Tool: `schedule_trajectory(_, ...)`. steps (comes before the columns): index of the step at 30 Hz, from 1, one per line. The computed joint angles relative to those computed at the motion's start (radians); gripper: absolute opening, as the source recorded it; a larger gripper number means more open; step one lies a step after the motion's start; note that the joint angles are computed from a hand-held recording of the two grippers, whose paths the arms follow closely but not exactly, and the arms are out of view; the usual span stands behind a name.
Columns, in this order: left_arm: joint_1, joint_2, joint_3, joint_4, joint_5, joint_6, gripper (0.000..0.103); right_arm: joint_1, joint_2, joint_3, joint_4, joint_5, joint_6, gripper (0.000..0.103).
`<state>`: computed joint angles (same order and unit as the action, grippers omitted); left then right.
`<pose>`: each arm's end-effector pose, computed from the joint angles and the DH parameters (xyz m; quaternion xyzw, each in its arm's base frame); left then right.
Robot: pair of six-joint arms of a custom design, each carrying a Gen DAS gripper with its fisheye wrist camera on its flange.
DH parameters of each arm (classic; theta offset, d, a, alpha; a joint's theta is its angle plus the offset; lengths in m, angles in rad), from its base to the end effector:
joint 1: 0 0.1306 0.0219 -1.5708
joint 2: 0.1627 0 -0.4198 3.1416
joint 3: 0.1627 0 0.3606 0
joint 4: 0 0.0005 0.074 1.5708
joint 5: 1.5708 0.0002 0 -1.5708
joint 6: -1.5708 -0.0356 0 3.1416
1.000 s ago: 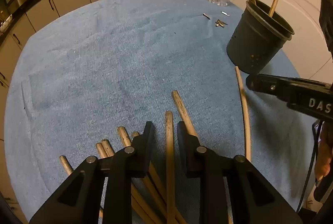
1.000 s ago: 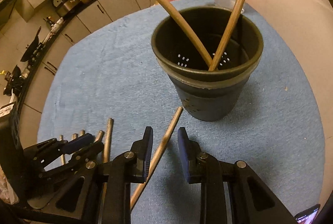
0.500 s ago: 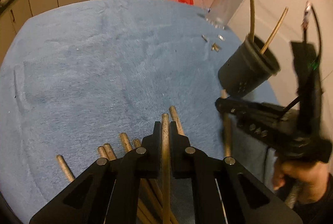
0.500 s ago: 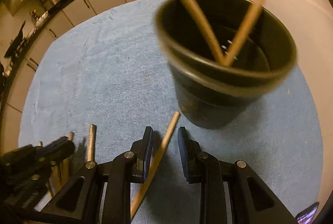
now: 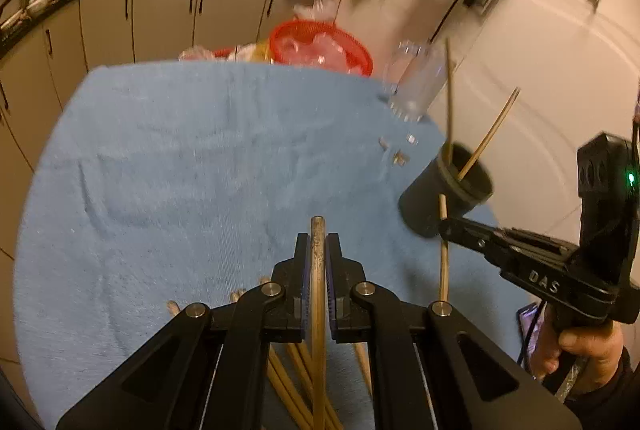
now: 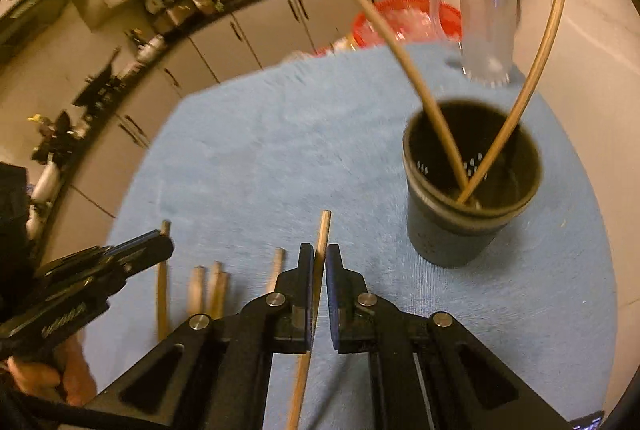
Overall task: Organize utensils
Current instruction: 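Grasp a chopstick with the left tool while the right tool grasps another, then raise the left tool's chopstick over the cup while the right tool carries its own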
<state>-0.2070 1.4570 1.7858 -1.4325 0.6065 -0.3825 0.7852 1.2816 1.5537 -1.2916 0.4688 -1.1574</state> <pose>0.4166 -0.1087 0.5741 0.3359 0.8683 -0.2700 0.2455 0.2745 0.2509 0.5538 0.2353 0.9081 0.0925 0.3339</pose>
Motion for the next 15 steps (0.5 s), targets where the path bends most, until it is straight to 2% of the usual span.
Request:
schedule_trajectory(8, 0.038, -0.028, 0.077, 0.046, 0.067, 0.07, 0.007, 0.092, -0.015, 0.102, -0.069, 0.122, 0.016, 0.005)
schedule_trajectory(15, 0.04, -0.045, 0.102, 0.138, 0.063, 0.164, 0.007, 0.129, -0.005, 0.193, -0.134, 0.207, 0.024, 0.005)
